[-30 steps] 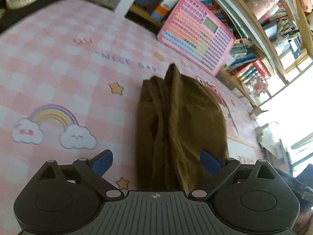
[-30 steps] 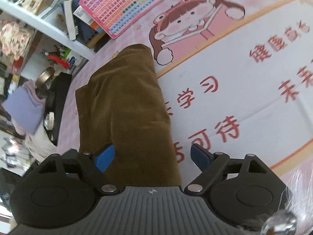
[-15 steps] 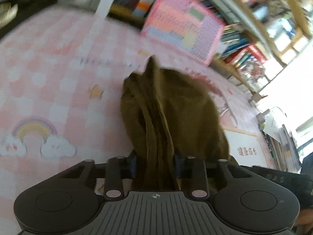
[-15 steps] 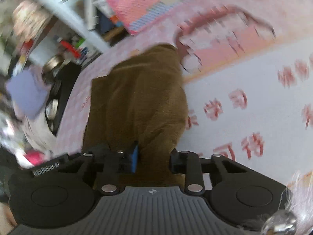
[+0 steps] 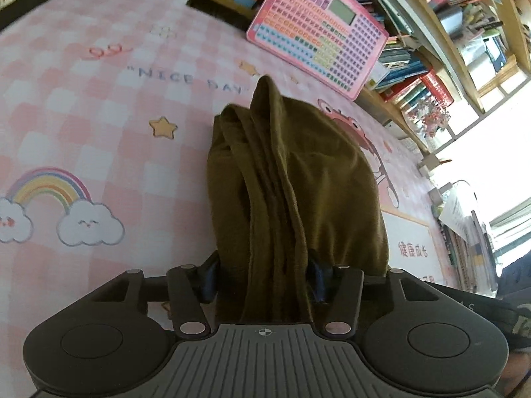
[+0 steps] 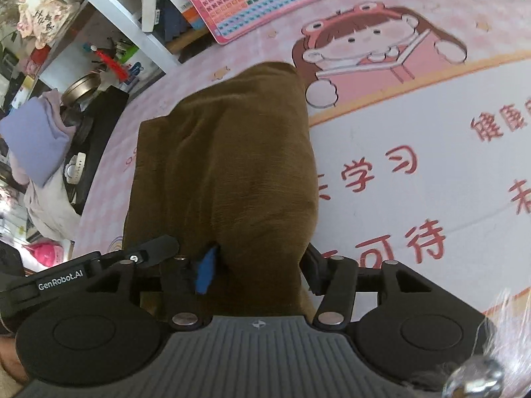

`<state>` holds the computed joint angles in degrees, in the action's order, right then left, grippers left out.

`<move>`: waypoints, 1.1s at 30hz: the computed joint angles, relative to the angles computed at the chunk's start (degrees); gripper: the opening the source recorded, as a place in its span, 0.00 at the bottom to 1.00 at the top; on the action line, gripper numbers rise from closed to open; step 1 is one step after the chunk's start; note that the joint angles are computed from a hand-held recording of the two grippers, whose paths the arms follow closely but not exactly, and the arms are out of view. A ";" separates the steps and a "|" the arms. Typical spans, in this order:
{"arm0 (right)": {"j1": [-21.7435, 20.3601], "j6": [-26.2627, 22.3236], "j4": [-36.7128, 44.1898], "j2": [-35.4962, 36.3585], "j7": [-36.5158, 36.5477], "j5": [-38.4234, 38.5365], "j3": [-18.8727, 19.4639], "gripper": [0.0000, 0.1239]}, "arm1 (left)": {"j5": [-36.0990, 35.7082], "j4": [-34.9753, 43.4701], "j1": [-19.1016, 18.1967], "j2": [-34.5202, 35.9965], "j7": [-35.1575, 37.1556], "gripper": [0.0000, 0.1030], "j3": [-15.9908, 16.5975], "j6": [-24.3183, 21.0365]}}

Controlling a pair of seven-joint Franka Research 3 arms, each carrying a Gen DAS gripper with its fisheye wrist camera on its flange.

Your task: Fold clothes

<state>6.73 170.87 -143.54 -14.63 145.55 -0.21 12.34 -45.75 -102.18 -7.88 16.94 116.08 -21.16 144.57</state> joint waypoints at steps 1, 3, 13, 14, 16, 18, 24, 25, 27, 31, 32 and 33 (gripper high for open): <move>0.45 1.04 -0.16 0.32 -0.20 0.67 -0.39 0.42 | -0.21 0.05 -0.05 0.15 0.08 0.50 -0.11 0.22; 0.65 2.61 -0.35 0.76 -0.53 1.29 -0.55 0.39 | -0.55 0.15 -0.16 0.43 0.20 0.49 -0.33 0.67; -8.30 2.35 0.05 -3.23 4.40 -10.28 8.66 0.20 | -1.70 -3.75 -1.27 -4.81 5.16 0.31 -1.09 6.26; -9.21 2.67 -0.36 -4.21 5.32 -11.38 9.54 0.20 | -2.80 -4.24 -1.40 -5.55 6.36 0.31 -1.04 6.68; -10.26 3.12 -1.17 -6.08 6.21 -12.41 10.67 0.20 | -5.80 -5.16 -1.46 -7.03 8.24 0.31 -0.64 6.36; -10.64 3.20 -1.92 -7.84 5.99 -12.64 11.40 0.20 | -8.45 -6.47 -1.89 -8.74 10.20 0.31 0.08 6.04; -11.51 1.34 -3.19 -11.59 5.70 -12.06 13.82 0.20 | -10.65 -9.22 -4.82 -12.09 12.26 0.31 2.61 6.27; -11.58 1.16 -3.27 -11.84 5.71 -11.99 13.98 0.20 | -10.62 -9.42 -5.24 -12.31 12.43 0.31 2.91 6.38; -11.74 0.96 -3.47 -12.36 5.72 -11.97 14.28 0.20 | -10.95 -9.61 -5.81 -12.56 12.84 0.31 3.42 6.49; -11.88 0.73 -4.02 -13.49 5.82 -11.78 14.78 0.20 | -11.55 -10.11 -6.52 -13.14 13.28 0.31 4.09 6.37; -11.80 0.61 -4.18 -13.73 5.82 -11.62 14.77 0.20 | -11.57 -10.22 -6.67 -13.27 13.30 0.31 4.20 6.33; -11.65 0.48 -4.31 -13.92 5.77 -11.42 14.69 0.20 | -11.58 -10.33 -6.81 -13.39 13.32 0.31 4.30 6.29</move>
